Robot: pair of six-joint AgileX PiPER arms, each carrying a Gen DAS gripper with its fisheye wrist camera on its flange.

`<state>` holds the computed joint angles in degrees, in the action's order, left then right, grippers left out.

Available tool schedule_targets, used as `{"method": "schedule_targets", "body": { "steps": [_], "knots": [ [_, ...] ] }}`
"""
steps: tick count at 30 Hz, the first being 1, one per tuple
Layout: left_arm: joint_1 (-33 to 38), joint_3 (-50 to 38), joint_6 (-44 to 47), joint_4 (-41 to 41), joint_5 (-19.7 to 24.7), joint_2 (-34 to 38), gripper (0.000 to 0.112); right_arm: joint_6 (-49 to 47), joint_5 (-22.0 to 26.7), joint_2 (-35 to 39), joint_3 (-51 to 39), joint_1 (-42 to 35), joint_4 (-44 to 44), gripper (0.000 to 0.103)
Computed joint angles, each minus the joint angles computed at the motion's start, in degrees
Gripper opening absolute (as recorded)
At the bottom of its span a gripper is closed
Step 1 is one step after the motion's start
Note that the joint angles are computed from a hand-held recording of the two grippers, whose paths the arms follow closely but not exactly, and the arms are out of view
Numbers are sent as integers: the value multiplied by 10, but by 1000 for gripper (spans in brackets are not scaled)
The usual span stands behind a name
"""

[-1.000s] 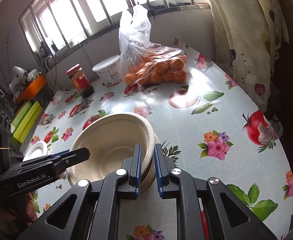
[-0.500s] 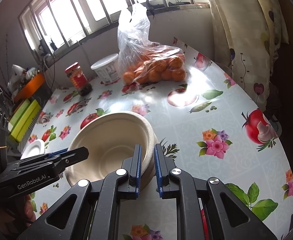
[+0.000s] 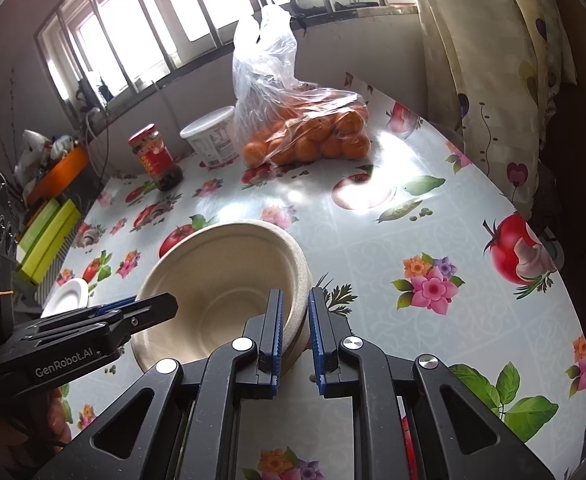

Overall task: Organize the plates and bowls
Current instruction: 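Lower the held beige bowls into the bowls below with both grippers, then open both grippers to release the nested bowls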

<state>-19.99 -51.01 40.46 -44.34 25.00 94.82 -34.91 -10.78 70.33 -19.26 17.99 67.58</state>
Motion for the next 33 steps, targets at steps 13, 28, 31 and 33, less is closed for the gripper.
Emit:
{"method": "schedule_targets", "body": {
  "steps": [13, 28, 31, 33],
  "knots": [
    [-1, 1, -2, 0, -3, 2, 32, 7, 3, -1, 1, -3, -8, 13],
    [-10, 3, -15, 12, -14, 2, 43, 35, 6, -5, 6, -7, -39, 14],
    [-10, 3, -12, 10, -13, 0, 43, 37, 2, -8, 10, -3, -39, 16],
    [-12, 6, -14, 13, -17, -4, 43, 38, 3, -9, 10, -4, -39, 18]
  ]
}}
